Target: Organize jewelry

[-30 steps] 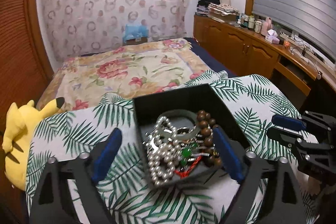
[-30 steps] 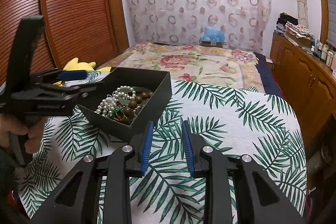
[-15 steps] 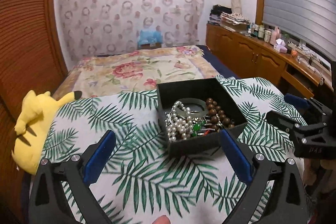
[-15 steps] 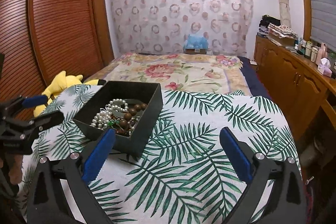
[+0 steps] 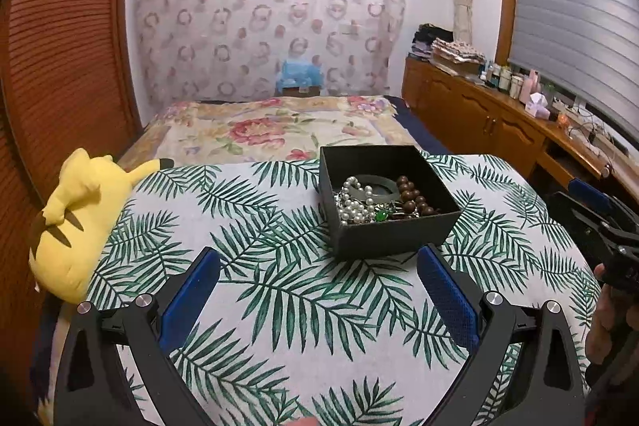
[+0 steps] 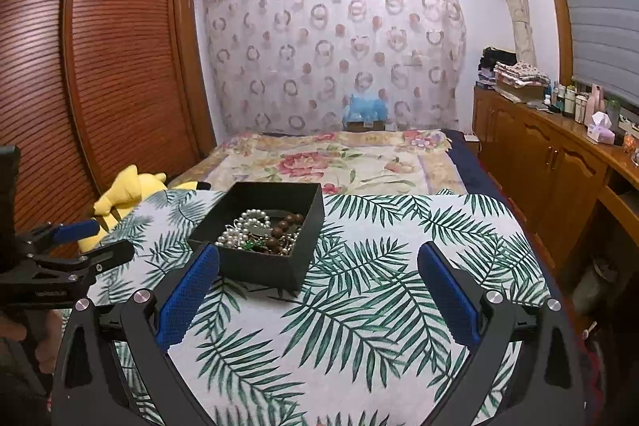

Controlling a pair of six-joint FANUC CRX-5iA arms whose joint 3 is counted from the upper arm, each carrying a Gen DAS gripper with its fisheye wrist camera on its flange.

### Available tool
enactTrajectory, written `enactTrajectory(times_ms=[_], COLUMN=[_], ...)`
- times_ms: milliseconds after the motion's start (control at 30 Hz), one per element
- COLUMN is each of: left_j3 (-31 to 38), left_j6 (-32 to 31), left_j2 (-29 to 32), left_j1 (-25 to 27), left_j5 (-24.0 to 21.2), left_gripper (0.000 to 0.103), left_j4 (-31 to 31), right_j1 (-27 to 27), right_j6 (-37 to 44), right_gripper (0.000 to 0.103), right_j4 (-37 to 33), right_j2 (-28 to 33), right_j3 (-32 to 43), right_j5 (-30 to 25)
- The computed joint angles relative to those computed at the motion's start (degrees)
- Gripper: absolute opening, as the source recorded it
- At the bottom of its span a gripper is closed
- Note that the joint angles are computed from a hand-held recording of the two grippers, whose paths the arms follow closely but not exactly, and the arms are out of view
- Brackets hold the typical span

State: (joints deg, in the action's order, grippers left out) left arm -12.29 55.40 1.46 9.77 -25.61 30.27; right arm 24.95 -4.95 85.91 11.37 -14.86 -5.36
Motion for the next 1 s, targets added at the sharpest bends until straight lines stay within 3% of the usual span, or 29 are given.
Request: enactTrajectory(times_ms=[100,233,500,633,700,1000], left_j3=[-0.43,-1.52,-2.62,-2.63,-2.73,-2.72], left_j6=[0.01,-1.31,-2.33,-1.85,-2.02,-2.51], left_j2=[-0.67,-1.53,-2.41,-2.48,-2.54,-2.47], left_j1=[-0.02,-0.03,-0.09,-0.11,-0.12,-0.06], left_j5=[0.31,1.08,1.87,1.99,2.15,1.92], left_gripper=[0.095,0.095,0.095,0.095,0.095,0.095], left_j4=[-0.42,0.71,1.70,1.33,1.60,2.16], right_j1=[-2.28,-3.07,-2.02,-2.30,-3.20,-2.75], right_j6=[-9.91,-14.55,-11.65,-12.70,-16.42,-14.88], right_gripper=[0.100,0.100,0.100,0.100,0.100,0.100], right_j4=[10.71,16.56,13.67,14.80,18.95,17.27], right_j2=[-1.18,-1.79,-1.72,-1.71,-1.59,-1.57], right_j3=[-1.18,-1.56,-1.69,-1.60,-1.44,-1.51], right_j5=[1.80,1.50,0.38,0.70,1.45,1.02])
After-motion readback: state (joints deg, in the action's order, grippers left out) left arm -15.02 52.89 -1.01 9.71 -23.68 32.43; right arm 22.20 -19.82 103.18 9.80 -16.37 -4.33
